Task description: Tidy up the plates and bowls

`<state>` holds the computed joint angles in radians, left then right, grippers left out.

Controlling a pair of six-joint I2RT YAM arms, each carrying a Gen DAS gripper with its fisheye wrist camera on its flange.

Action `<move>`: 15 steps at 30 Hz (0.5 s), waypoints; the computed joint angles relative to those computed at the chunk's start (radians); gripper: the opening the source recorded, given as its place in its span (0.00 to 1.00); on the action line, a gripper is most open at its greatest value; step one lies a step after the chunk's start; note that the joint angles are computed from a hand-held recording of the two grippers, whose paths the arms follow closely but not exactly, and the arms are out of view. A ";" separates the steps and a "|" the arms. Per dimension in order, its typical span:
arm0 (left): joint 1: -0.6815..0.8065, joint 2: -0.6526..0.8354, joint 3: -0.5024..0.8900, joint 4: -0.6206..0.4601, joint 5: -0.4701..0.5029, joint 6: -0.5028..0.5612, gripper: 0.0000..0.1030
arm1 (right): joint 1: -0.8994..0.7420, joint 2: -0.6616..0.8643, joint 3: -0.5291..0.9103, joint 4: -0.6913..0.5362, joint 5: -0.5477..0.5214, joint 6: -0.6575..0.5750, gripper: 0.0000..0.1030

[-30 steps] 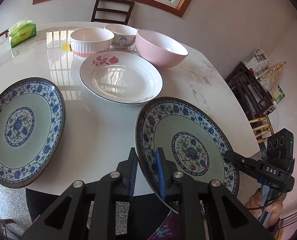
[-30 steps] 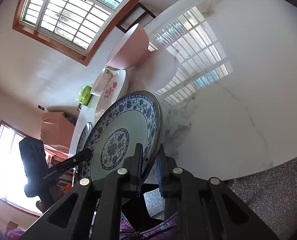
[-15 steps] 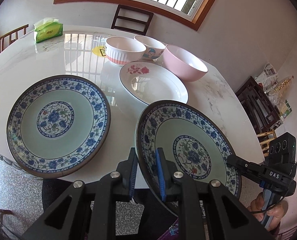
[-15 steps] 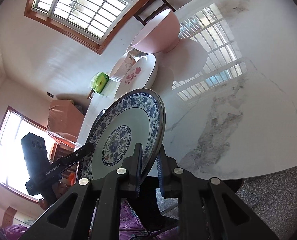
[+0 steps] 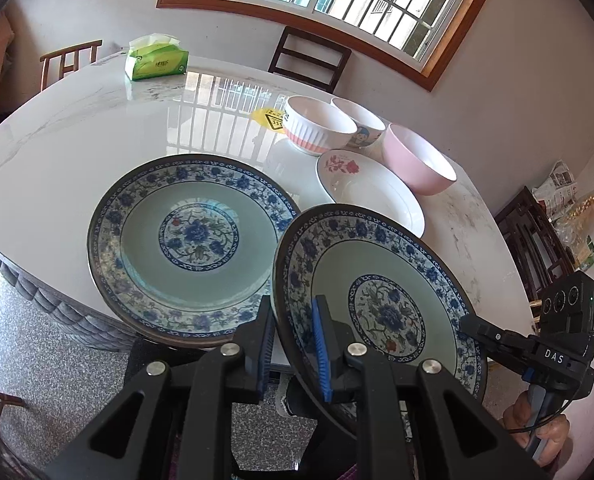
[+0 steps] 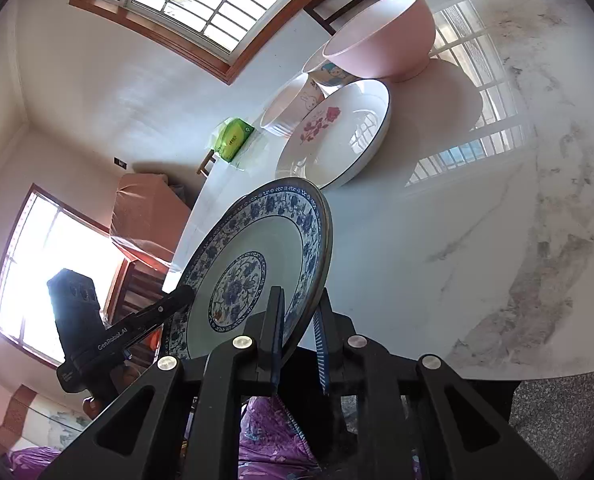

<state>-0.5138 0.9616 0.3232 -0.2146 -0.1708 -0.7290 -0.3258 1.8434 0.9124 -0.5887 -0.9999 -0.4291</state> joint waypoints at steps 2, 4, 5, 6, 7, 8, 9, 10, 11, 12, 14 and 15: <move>0.029 -0.033 -0.017 -0.016 0.013 0.007 0.18 | 0.029 -0.001 -0.008 0.027 0.002 0.024 0.15; 0.059 -0.059 -0.032 -0.026 0.027 0.017 0.18 | 0.056 -0.003 -0.017 0.054 0.005 0.050 0.15; 0.071 -0.071 -0.039 -0.031 0.032 0.021 0.19 | 0.069 -0.004 -0.019 0.067 0.008 0.063 0.15; 0.087 -0.082 -0.046 -0.035 0.039 0.025 0.19 | 0.071 0.001 -0.020 0.067 0.008 0.055 0.15; 0.103 -0.094 -0.052 -0.039 0.047 0.028 0.19 | 0.083 0.000 -0.022 0.077 0.009 0.067 0.15; 0.126 -0.107 -0.058 -0.044 0.059 0.039 0.19 | 0.096 -0.001 -0.025 0.089 0.010 0.079 0.15; 0.149 -0.118 -0.063 -0.048 0.069 0.050 0.19 | 0.106 -0.008 -0.032 0.098 0.012 0.088 0.15; 0.166 -0.130 -0.068 -0.053 0.076 0.057 0.19 | 0.125 -0.010 -0.030 0.118 0.016 0.112 0.15; 0.182 -0.140 -0.071 -0.058 0.082 0.065 0.19 | 0.138 -0.006 -0.024 0.128 0.019 0.125 0.15; 0.198 -0.150 -0.073 -0.064 0.086 0.072 0.19 | 0.157 -0.010 -0.027 0.151 0.025 0.150 0.15; 0.234 -0.162 -0.080 -0.068 0.101 0.090 0.19 | 0.183 -0.011 -0.027 0.174 0.028 0.179 0.15; 0.253 -0.169 -0.083 -0.072 0.110 0.097 0.19 | 0.195 -0.009 -0.027 0.187 0.029 0.191 0.15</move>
<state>-0.2610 0.7924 0.2401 -0.2865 -0.0613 -0.6316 -0.1305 1.8340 0.8856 -0.4022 -0.9705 -0.2377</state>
